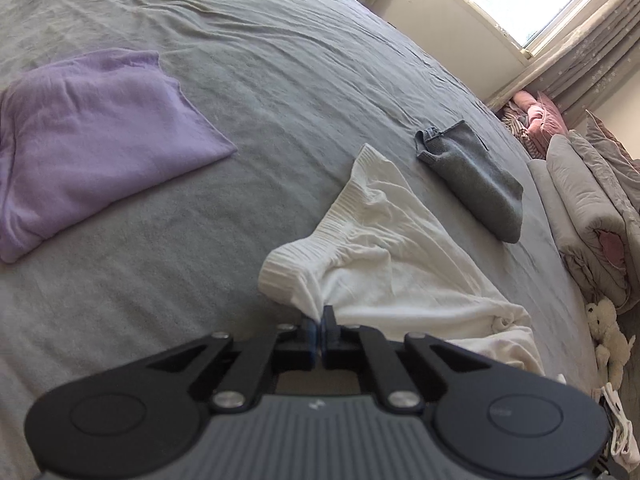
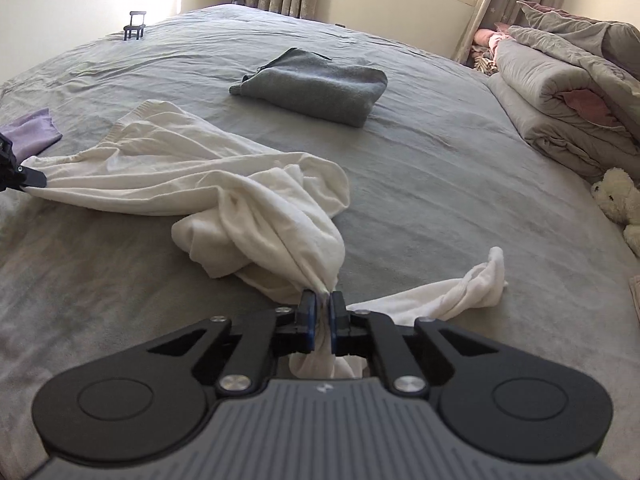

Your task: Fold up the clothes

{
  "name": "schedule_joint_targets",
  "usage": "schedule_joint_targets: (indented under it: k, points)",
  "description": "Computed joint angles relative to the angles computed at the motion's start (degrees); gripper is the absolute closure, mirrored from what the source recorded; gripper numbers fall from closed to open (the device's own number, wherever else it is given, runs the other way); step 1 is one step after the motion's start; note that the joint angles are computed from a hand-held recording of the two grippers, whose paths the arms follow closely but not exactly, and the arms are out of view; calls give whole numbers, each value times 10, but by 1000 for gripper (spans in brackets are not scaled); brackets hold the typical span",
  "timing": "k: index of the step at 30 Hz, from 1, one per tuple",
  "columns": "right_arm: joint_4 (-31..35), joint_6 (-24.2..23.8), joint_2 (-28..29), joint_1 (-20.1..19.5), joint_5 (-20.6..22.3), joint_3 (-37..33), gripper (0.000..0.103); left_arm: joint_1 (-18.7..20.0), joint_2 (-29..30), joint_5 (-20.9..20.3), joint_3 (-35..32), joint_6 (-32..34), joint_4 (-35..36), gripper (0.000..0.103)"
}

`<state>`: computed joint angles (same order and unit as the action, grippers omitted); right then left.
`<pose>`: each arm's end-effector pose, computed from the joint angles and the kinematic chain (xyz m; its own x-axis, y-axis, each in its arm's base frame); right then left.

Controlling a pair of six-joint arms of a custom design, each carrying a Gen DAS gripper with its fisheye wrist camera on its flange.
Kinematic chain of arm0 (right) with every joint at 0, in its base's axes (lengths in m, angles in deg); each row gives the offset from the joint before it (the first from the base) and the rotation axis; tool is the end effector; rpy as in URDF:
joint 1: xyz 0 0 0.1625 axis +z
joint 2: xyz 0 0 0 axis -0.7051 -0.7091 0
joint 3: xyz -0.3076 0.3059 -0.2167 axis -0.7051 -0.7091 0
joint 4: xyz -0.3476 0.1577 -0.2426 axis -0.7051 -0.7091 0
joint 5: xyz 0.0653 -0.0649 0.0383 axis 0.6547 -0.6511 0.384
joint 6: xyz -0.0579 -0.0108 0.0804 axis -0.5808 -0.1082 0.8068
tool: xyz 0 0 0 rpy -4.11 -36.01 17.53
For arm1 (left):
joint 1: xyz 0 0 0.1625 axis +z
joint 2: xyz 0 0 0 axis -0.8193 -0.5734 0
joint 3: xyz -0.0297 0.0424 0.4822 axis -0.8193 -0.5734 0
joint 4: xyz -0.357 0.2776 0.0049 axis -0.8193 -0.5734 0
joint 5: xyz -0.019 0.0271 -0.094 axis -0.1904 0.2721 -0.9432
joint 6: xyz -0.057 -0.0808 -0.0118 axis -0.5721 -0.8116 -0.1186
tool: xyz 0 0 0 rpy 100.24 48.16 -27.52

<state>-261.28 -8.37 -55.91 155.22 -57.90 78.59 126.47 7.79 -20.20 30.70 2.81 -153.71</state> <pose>0.3554 -0.7119 0.0265 -0.4768 -0.5485 0.6869 -0.8358 0.5248 -0.1611 0.0148 -0.6113 0.3915 -0.8065 -0.5719 -0.1498 -0.1662 0.4625 -0.8709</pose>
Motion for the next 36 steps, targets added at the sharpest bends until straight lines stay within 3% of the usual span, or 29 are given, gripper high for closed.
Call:
schedule_joint_targets:
  k: [7, 13, 23, 36]
  points:
    - [2, 29, -46, -5, 12, 41, 97, -3, -42, -22, 31, -4, 1, 101]
    - [-13, -16, -67, 8, 10, 87, 97, -16, -67, -18, 50, 5, 17, 101]
    - [58, -32, -98, 13, -12, 124, 97, -13, -108, -31, 90, -18, 63, 101]
    - [136, 18, -92, 0, -30, 122, 97, -2, -99, -26, 98, -40, 90, 100]
